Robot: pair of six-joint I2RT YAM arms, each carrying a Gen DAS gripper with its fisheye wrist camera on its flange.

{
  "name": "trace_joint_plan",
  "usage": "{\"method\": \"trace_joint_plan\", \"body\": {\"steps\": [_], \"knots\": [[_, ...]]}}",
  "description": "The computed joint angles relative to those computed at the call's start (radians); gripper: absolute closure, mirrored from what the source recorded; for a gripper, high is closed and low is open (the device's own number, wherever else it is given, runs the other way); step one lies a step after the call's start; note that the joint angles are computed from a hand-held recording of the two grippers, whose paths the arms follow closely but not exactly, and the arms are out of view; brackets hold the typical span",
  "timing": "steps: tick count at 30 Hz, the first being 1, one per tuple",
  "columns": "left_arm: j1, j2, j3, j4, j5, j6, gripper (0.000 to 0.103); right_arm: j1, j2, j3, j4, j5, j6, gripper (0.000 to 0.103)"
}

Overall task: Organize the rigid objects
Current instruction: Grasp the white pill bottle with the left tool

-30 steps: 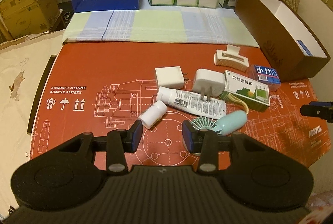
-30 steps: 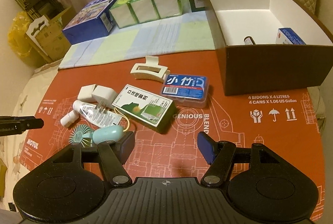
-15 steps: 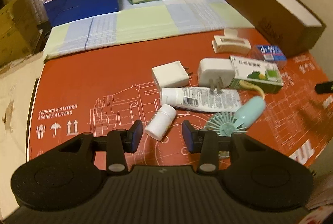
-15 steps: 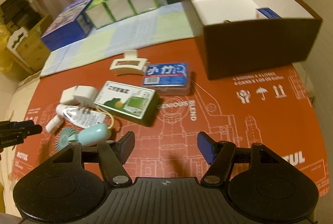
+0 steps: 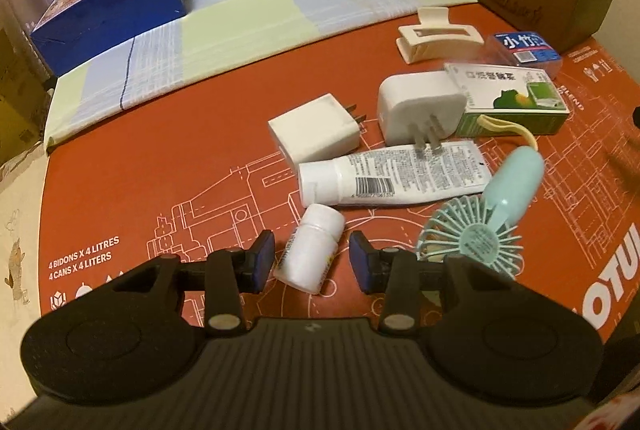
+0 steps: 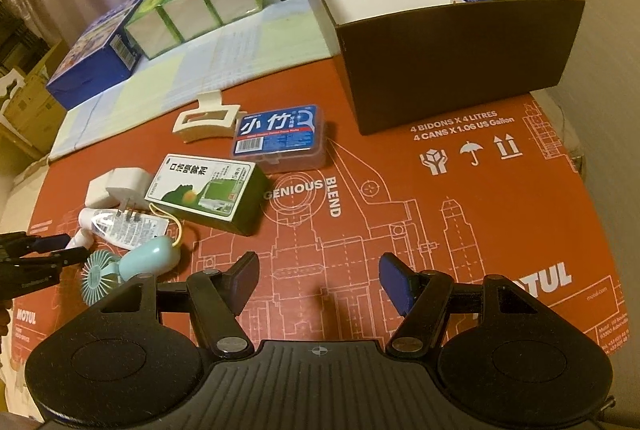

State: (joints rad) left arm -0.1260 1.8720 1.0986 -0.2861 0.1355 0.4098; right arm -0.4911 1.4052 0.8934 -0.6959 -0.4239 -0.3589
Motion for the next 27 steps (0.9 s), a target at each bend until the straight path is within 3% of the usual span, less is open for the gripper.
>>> {"method": "trace_joint_plan", "body": {"steps": [4, 17, 21, 27], "knots": [[-0.004, 0.014, -0.002, 0.013, -0.002, -0.02, 0.079, 0.022, 0.027, 0.014, 0.01, -0.008, -0.007, 0.04], [0.027, -0.074, -0.112, 0.042, -0.06, -0.26, 0.079, 0.136, 0.163, 0.085, 0.093, -0.097, -0.111, 0.04], [0.03, -0.117, -0.156, 0.044, -0.103, -0.349, 0.079, 0.171, 0.238, 0.13, 0.117, -0.115, -0.155, 0.047], [0.009, -0.165, -0.202, 0.031, -0.159, -0.458, 0.079, 0.206, 0.341, 0.214, 0.096, -0.157, -0.249, 0.048]]}}
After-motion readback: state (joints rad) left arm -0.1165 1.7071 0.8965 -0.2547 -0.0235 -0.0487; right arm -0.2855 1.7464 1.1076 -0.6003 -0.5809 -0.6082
